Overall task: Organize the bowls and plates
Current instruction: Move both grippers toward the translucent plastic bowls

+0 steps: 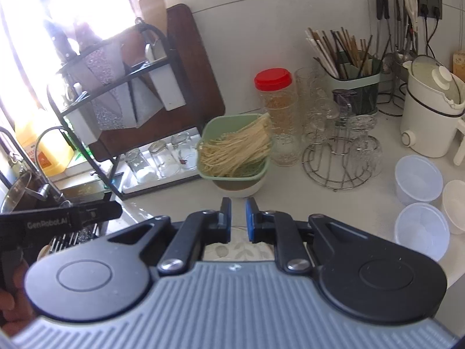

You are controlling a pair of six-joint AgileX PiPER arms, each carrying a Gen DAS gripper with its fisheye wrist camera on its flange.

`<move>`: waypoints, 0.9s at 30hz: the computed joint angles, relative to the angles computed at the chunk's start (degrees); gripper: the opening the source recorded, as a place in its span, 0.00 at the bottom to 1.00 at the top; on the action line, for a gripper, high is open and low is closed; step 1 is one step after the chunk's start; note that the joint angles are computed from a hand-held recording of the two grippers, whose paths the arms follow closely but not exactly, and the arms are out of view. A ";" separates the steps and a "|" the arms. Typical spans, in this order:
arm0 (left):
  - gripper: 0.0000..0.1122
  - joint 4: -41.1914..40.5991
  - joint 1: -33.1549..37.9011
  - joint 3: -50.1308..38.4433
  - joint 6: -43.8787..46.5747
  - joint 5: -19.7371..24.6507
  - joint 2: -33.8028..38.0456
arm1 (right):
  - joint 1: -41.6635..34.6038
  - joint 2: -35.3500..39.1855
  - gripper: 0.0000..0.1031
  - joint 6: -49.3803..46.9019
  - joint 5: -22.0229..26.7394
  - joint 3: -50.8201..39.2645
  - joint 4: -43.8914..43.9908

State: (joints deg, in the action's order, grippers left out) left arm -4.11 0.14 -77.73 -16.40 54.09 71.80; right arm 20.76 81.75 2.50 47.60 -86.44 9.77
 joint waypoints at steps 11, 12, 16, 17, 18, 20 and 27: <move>0.19 14.87 -20.02 -15.76 -20.39 0.87 16.07 | -20.59 5.09 0.14 -19.60 6.21 -4.96 14.93; 0.19 15.31 -21.00 -17.61 -21.04 1.48 17.67 | -22.04 5.96 0.14 -20.86 6.99 -5.78 16.05; 0.19 15.74 -23.91 -24.55 -22.84 3.37 23.95 | -27.16 8.59 0.14 -25.95 8.94 -7.93 19.38; 0.19 15.58 -24.51 -26.49 -23.03 3.79 25.74 | -28.41 9.41 0.14 -27.04 9.42 -8.57 20.00; 0.19 15.32 -25.07 -28.46 -23.05 4.23 27.53 | -29.61 9.98 0.14 -28.05 9.82 -8.96 20.61; 0.19 14.51 -26.18 -32.55 -22.76 5.18 31.12 | -32.63 11.45 0.14 -30.91 10.84 -9.92 22.35; 0.19 12.10 -29.92 -52.26 -21.72 11.08 46.84 | -40.43 16.96 0.14 -36.48 14.70 -14.95 23.79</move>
State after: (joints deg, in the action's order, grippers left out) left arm 7.99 -29.77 -129.99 -38.11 65.17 118.65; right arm -19.68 98.71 -33.99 62.30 -101.39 33.56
